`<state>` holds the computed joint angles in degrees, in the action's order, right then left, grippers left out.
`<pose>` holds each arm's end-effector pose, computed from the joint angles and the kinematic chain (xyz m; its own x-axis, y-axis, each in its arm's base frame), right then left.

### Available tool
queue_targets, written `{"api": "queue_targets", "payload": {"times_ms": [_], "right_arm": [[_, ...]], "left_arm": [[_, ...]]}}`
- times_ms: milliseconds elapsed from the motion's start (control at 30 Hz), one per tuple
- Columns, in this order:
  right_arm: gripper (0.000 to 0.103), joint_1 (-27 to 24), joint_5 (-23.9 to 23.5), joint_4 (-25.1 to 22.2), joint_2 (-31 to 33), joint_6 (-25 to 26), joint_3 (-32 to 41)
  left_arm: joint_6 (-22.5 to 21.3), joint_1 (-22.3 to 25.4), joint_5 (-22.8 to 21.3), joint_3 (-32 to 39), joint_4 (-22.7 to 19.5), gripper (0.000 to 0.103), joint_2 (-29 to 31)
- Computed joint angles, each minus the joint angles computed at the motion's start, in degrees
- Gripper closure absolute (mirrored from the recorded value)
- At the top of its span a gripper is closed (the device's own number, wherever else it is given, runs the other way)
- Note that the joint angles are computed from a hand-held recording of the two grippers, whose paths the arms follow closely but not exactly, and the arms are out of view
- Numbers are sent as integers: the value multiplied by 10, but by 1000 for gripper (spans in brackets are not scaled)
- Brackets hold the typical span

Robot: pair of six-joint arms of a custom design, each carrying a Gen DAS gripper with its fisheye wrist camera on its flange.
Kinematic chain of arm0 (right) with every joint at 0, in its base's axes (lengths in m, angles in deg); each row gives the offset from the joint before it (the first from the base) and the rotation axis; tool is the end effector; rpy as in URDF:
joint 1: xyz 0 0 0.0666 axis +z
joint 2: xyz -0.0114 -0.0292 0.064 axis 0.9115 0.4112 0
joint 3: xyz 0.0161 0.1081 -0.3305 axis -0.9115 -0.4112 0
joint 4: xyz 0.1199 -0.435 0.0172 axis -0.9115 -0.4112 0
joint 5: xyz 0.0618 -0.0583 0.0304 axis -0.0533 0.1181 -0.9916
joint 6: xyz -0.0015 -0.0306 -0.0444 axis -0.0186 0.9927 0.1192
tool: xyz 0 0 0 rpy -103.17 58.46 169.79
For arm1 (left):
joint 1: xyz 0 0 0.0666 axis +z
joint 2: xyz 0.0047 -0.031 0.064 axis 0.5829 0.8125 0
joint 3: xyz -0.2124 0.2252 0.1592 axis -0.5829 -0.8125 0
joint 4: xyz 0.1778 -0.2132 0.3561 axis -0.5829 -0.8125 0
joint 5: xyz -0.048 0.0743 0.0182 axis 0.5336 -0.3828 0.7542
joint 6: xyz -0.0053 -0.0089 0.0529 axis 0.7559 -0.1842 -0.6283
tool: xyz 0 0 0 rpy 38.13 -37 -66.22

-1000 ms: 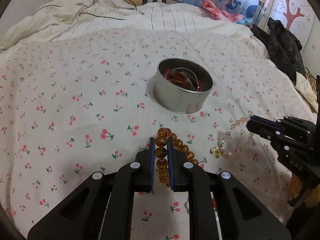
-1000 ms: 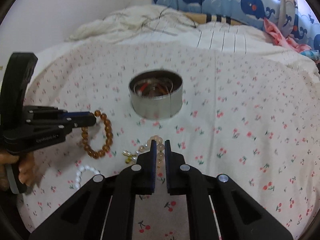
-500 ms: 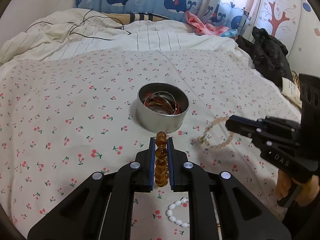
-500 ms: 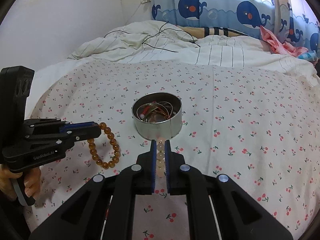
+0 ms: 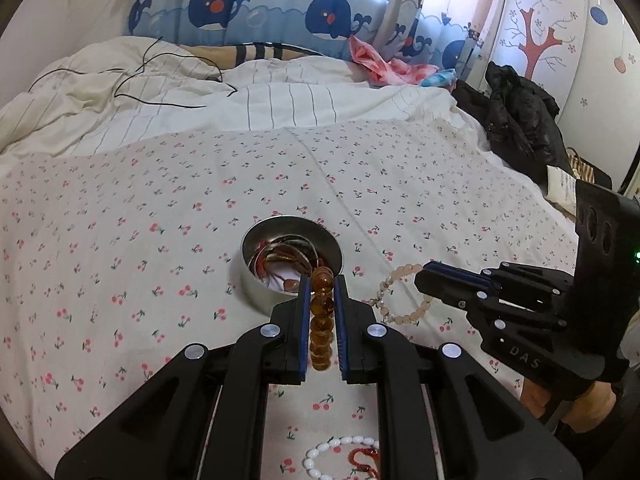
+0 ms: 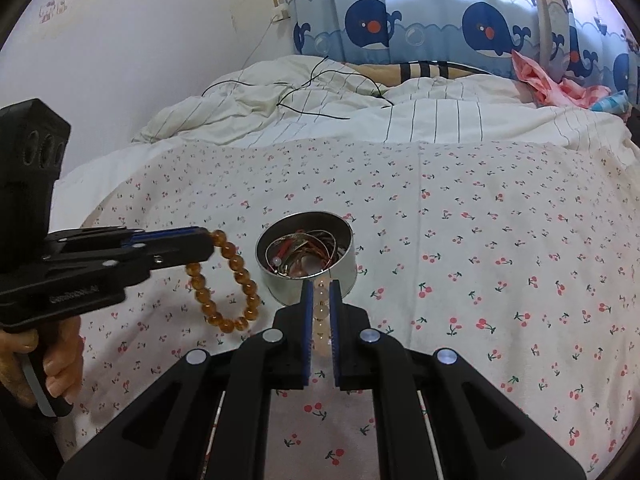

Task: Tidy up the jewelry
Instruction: 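Carry both bead bracelets over the tin and open both grippers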

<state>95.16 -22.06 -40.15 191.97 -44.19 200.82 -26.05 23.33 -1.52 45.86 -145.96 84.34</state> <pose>0.6133 0.3449 0.4517 -0.6576 -0.0498 -0.7517 -0.3081 0.9283 0.2081 0.6409 -0.1502 0.4828 -0.6902 0.1669 -0.7041 0.3990 0.8995 -0.1779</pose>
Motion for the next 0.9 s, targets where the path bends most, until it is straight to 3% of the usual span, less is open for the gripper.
{"api": "queue_targets", "payload": {"times_ms": [233,633,900], "right_arm": [[94,-12,-13,14,18,-12,28],[94,-11,-26,23,19,-8,28],[94,-12,-34,30,13,-15,20]], "left_arm": [[-13,-9,-28,40,-4,93,25],[-24,-11,-63,41,1,93,30],[-20,-6,-59,44,0,93,31]]}}
